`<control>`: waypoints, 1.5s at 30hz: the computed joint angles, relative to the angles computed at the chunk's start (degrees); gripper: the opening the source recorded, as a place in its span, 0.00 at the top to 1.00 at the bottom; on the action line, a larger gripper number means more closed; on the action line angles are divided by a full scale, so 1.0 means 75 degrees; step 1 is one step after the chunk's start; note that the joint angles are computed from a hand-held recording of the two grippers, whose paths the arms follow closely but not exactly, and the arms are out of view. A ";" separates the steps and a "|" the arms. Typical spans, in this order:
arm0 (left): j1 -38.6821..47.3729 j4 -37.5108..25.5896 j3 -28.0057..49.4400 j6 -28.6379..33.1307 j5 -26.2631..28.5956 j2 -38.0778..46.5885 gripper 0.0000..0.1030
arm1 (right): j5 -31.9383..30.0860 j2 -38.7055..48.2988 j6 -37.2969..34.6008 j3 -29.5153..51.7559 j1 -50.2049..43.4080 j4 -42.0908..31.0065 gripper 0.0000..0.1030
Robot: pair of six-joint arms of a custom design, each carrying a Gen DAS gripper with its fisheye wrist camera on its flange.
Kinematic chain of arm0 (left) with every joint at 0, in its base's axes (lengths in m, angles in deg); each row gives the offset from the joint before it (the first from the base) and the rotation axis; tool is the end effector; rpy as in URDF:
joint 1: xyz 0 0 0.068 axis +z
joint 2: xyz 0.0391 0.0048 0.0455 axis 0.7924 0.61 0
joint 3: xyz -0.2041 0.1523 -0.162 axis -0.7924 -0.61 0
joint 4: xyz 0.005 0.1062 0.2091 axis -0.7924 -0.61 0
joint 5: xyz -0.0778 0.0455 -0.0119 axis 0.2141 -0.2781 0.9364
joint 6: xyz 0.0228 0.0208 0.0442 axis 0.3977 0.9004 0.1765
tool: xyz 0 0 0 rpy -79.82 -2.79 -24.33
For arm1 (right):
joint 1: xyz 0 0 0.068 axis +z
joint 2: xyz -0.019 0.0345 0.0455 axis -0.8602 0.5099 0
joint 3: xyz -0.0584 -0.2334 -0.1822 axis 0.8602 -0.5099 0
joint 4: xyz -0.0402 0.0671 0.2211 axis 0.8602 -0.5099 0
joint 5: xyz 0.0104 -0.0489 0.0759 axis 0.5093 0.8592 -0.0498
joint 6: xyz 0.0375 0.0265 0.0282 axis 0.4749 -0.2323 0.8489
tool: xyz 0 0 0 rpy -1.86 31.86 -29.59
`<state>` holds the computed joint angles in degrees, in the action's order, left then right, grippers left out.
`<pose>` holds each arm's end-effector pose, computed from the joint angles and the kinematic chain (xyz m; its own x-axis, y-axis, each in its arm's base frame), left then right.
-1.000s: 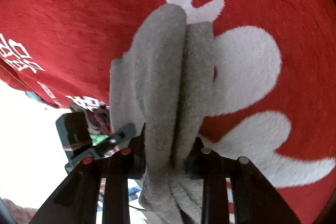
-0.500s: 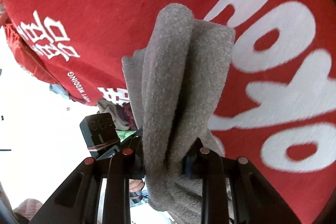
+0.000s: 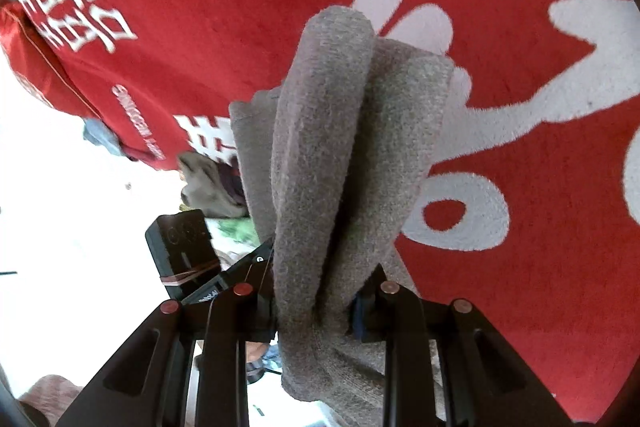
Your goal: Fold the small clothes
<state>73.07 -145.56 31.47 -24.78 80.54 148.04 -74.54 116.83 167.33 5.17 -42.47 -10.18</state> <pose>0.3245 0.1088 0.2551 -0.9337 0.3477 -0.0851 0.3516 0.8463 -0.4003 0.2184 0.0916 0.2283 -0.8322 0.5029 0.2337 0.4030 0.2589 0.8778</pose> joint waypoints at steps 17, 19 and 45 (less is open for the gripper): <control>0.0985 0.1785 -0.0610 0.0031 -0.0581 -0.0773 0.48 | 0.1541 -0.0319 -0.2459 0.1593 -0.0186 -0.5226 0.61; 0.0844 0.1725 -0.0745 0.0037 -0.0636 -0.0904 0.54 | 0.1681 0.0129 -0.1889 0.1885 0.0341 -0.4894 0.92; 0.0611 0.2485 -0.2786 0.0295 -0.1541 -0.2237 0.54 | 0.5073 0.0413 -0.1882 0.4829 0.3315 -0.8742 0.91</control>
